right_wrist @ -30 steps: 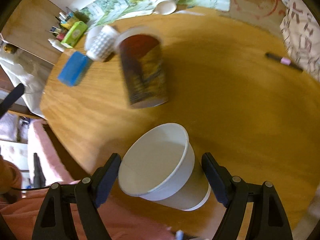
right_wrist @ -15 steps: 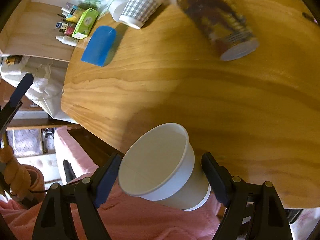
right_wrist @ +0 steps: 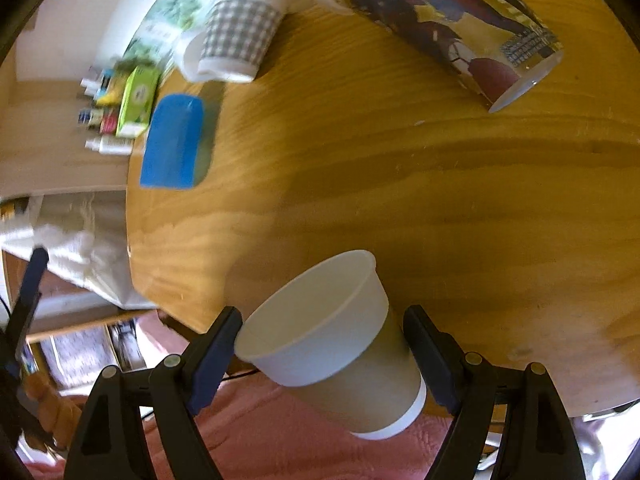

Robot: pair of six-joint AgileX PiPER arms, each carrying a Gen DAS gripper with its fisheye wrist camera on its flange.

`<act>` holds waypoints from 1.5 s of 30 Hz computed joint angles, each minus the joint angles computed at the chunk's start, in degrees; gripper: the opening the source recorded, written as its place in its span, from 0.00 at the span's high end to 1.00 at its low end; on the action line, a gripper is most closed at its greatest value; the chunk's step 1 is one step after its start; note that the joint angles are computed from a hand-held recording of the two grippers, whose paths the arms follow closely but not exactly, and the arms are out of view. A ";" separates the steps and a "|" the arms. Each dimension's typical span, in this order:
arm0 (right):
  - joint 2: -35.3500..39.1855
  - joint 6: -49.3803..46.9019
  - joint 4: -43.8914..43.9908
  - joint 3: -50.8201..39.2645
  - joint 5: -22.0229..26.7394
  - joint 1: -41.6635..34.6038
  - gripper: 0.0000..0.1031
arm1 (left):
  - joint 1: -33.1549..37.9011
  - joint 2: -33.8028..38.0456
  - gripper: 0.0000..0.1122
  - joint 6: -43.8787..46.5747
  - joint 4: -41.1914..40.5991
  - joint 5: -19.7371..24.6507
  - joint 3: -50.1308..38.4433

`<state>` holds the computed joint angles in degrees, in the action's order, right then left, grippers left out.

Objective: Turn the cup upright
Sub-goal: 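Lift the sleeved cup with the right gripper and carry it toward the left tool, then grasp the sleeved cup with the left gripper while the right gripper holds it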

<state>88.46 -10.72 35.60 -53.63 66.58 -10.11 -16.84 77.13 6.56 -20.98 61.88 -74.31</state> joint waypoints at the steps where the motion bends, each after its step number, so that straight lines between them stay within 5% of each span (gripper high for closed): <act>1: 0.06 0.27 0.52 0.27 -0.71 -0.10 0.19 | 0.55 0.35 0.11 0.94 -0.15 0.45 -0.10; 11: -3.85 3.03 2.98 4.92 -8.93 1.38 0.18 | 2.25 4.05 0.11 6.78 -2.64 5.59 -0.14; 25: -23.11 6.26 2.94 15.86 -15.93 -3.52 0.15 | -1.77 8.66 0.11 6.57 -4.38 7.45 3.46; 31: -30.11 4.85 0.51 17.94 -14.57 -7.19 0.15 | -2.41 11.78 0.11 0.90 -5.47 6.81 5.93; 39: -29.40 -2.67 0.04 16.96 -8.29 -14.36 0.15 | -0.38 13.66 0.11 -6.30 -10.69 5.85 11.43; 45: -25.73 -10.85 0.61 14.00 -3.40 -20.71 0.15 | 3.22 13.55 0.29 -9.68 -14.59 4.13 16.08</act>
